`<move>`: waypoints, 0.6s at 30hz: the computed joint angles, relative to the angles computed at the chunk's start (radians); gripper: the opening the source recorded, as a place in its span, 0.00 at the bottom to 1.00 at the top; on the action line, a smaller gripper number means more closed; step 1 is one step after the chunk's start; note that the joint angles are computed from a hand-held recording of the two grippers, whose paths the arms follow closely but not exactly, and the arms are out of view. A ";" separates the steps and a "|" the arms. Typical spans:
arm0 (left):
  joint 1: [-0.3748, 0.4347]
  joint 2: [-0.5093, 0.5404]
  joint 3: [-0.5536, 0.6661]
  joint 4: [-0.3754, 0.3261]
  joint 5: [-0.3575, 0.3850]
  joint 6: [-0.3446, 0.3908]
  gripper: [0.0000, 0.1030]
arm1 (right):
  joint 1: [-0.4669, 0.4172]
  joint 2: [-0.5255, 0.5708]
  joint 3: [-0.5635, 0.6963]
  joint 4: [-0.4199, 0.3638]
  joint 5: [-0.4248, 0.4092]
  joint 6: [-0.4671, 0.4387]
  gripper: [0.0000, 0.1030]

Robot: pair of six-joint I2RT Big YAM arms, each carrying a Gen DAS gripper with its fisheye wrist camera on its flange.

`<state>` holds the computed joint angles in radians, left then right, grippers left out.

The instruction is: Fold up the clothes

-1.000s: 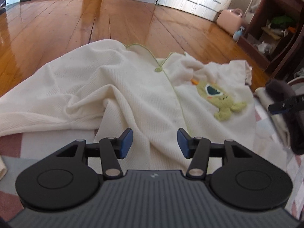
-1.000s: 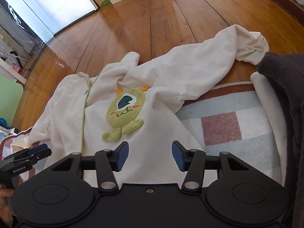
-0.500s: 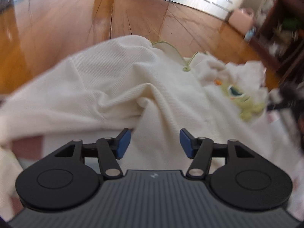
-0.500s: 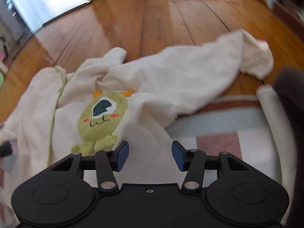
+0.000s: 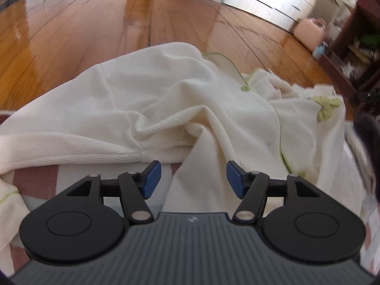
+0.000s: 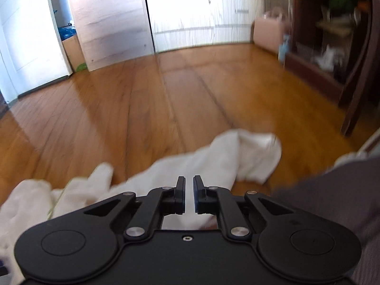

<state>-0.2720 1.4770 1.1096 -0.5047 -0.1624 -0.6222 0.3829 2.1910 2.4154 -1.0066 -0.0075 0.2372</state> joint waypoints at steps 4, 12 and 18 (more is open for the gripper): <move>-0.004 0.036 0.023 -0.009 0.025 0.015 0.70 | 0.004 -0.144 -0.263 0.028 -0.196 0.008 0.35; -0.058 0.086 0.101 -0.033 -0.190 0.148 0.00 | 0.016 -0.362 -0.637 0.080 -0.193 -0.197 0.40; -0.077 0.112 0.166 -0.222 -0.671 0.025 0.04 | 0.031 -0.435 -0.784 0.116 -0.087 -0.291 0.40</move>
